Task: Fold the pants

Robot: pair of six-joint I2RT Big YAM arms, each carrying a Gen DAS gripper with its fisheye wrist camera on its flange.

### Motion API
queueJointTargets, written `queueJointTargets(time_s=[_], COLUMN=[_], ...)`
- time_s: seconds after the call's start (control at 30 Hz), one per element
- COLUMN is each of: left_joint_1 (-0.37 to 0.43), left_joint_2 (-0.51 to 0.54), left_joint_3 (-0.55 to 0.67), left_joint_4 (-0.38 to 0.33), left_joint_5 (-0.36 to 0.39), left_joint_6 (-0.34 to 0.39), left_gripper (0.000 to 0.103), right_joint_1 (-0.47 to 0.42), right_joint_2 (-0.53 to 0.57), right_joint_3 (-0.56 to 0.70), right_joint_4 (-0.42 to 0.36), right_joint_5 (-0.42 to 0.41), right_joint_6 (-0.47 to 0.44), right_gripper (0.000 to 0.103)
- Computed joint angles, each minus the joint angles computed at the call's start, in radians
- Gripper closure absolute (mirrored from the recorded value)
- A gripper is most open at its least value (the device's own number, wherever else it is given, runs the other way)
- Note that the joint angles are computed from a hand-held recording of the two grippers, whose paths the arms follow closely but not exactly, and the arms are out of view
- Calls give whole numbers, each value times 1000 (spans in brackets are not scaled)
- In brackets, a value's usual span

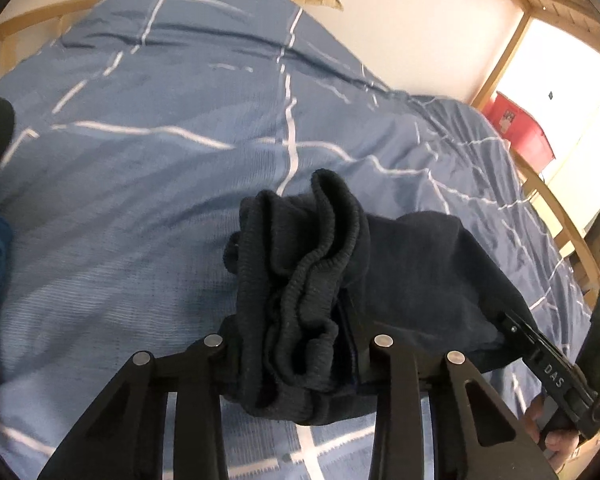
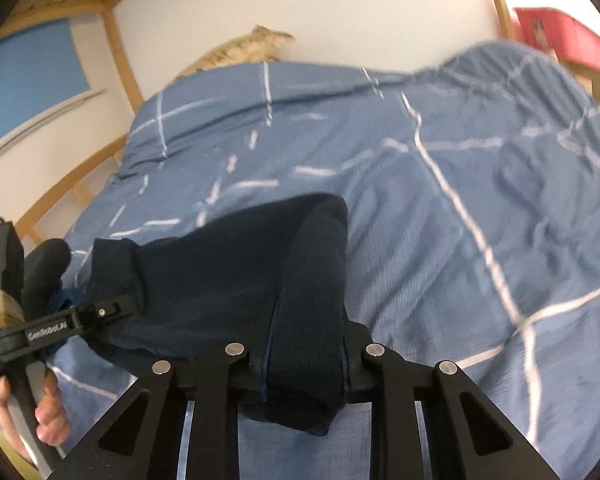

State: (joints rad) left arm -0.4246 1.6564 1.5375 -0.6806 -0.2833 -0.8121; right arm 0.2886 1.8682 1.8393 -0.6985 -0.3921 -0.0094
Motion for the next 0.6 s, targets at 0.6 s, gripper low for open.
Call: queueJointTargets(time_s=[0.6], left_joint_1=[-69], left_joint_2=[-338], left_joint_3=[-95], left_joint_4=[-137], left_joint_5=[-267], left_joint_6=[66], left_gripper=[69], right_joint_1=[100], right_joint_2=[-221], right_joint_3=[-90], right_joint_4=[95], right_joint_5=[-23], right_joint_6=[7], right_gripper=[78])
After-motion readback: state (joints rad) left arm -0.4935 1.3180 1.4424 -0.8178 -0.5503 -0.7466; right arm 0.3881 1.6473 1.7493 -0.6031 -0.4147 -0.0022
